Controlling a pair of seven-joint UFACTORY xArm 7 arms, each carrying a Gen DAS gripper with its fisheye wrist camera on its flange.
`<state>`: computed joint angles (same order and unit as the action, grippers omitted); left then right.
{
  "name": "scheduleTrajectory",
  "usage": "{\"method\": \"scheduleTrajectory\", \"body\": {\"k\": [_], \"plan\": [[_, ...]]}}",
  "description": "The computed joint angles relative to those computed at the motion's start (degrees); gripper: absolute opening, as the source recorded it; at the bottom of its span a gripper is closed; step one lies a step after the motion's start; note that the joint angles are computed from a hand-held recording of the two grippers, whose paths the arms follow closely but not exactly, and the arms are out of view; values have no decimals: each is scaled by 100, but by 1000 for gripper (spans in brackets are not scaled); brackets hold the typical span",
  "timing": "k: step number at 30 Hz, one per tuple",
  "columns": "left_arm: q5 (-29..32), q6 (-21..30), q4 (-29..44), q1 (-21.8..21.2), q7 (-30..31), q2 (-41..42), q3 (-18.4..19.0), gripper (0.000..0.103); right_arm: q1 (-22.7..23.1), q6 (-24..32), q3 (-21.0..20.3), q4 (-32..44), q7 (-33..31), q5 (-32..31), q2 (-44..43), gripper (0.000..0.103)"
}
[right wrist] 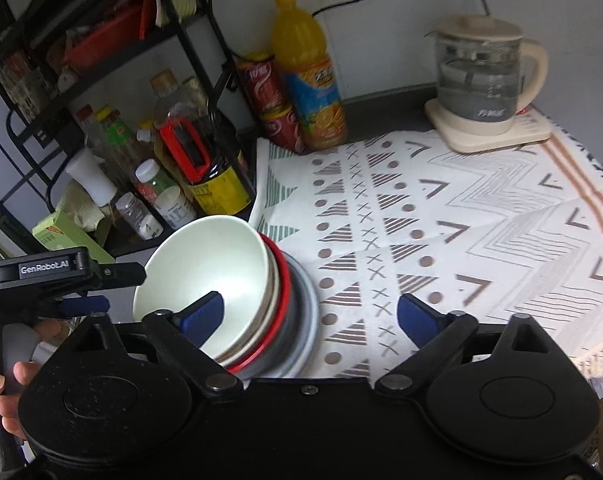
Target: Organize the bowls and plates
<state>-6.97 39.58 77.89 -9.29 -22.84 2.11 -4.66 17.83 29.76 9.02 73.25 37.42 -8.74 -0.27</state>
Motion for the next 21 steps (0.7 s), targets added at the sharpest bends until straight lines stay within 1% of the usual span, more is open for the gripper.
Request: {"method": "scheduleTrajectory", "body": {"k": [2, 6, 11, 13, 14, 21], "plan": [[31, -16, -120, -36, -36, -153, -30, 91, -28, -126, -4, -284, 162, -209, -274, 99], [87, -89, -495, -101, -173, -566, -78, 92, -140, -327, 73, -774, 423, -322, -759, 99], [156, -103, -916, -186, -190, -1096, -147, 94, -377, -345, 354, -1211, 921, -772, -1303, 99], [142, -154, -1124, -230, -155, -1318, -166, 98, -452, -378, 448, -1395, 1023, -906, -1529, 99], [120, -179, -1225, -255, -119, -1427, -172, 98, -491, -372, 506, -1480, 1087, -961, -1642, 99], [69, -229, -1817, -369, -80, -2086, -226, 99, -641, -284, 783, -2035, 1365, -975, -2349, 100]]}}
